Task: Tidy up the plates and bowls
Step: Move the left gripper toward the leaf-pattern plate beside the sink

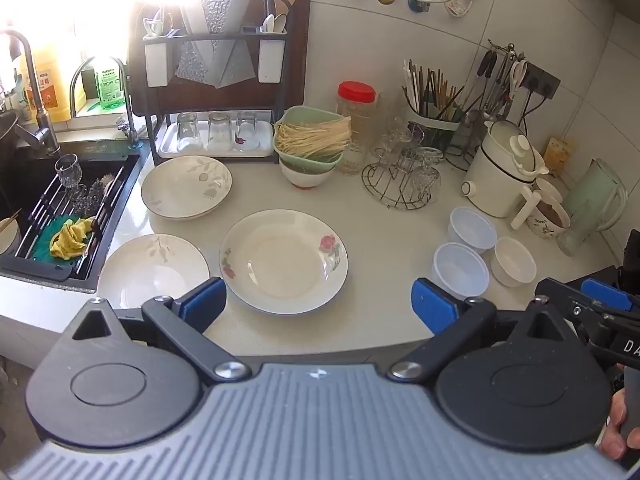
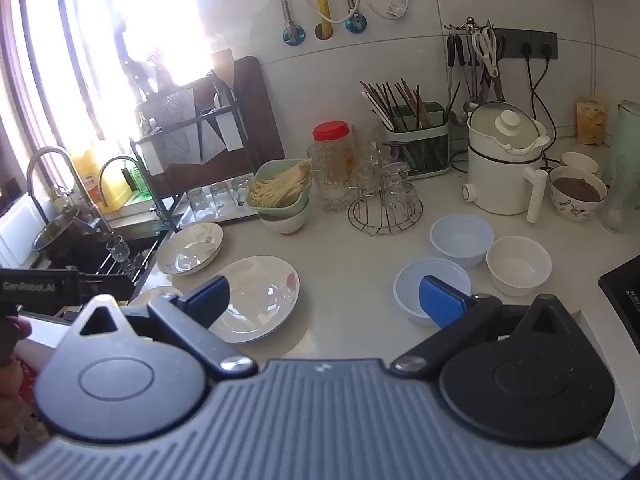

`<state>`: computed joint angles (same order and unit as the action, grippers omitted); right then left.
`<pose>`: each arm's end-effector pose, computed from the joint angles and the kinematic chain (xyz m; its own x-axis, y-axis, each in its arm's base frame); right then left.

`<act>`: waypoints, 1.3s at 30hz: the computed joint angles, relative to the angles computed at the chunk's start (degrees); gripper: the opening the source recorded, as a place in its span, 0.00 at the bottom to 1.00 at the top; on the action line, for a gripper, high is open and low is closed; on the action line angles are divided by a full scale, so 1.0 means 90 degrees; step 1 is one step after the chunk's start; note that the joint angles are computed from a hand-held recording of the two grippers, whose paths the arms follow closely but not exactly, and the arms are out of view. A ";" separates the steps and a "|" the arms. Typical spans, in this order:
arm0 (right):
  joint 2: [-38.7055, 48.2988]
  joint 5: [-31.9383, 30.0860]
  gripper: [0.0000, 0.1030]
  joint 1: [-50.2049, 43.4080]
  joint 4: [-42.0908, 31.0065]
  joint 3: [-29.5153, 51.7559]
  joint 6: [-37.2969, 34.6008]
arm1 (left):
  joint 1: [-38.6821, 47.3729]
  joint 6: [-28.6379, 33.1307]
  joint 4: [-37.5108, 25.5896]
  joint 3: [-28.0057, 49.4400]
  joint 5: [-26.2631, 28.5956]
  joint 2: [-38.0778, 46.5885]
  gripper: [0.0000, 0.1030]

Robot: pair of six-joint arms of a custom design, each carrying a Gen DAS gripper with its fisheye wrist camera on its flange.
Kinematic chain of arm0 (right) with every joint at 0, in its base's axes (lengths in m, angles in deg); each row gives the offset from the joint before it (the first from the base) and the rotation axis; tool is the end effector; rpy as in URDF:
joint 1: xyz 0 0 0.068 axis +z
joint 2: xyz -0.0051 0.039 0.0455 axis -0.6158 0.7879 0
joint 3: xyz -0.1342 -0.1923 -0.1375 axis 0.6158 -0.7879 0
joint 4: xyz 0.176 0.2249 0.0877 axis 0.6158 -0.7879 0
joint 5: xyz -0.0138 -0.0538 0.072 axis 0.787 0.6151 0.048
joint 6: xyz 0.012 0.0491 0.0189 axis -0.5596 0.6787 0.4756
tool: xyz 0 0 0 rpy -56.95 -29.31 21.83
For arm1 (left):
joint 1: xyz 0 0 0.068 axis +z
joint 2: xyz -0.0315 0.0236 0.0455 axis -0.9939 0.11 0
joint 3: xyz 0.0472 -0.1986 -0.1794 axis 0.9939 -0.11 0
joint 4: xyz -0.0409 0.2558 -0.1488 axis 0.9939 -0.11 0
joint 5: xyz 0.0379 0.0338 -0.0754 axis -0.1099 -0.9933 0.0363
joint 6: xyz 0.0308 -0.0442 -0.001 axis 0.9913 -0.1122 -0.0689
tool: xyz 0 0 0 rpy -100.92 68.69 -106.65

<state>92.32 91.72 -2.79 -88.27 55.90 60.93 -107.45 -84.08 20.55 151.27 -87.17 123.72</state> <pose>0.2193 0.1328 0.1936 -0.4491 0.2161 -0.8670 0.0876 0.9763 0.1979 0.3174 -0.1390 0.2805 -0.7068 0.0663 -0.7043 0.2377 0.9600 -0.1481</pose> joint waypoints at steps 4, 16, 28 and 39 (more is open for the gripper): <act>0.0202 0.0179 1.00 0.0203 0.0342 -0.0050 -0.0028 | 0.0025 0.0021 0.0022 -0.0036 0.0040 0.0045 0.98; 0.0615 -0.0159 1.00 -0.0116 0.0183 0.0263 0.0420 | 0.0307 0.0022 0.0219 -0.0194 0.0044 -0.0037 0.98; 0.0457 -0.0202 1.00 -0.0068 0.0671 0.0065 0.0328 | 0.0253 0.0017 0.0288 -0.0163 0.0088 -0.0006 0.98; 0.0532 -0.0129 1.00 -0.0135 0.0147 0.0245 0.0424 | 0.0182 0.0002 0.0307 -0.0142 -0.0037 0.0084 0.98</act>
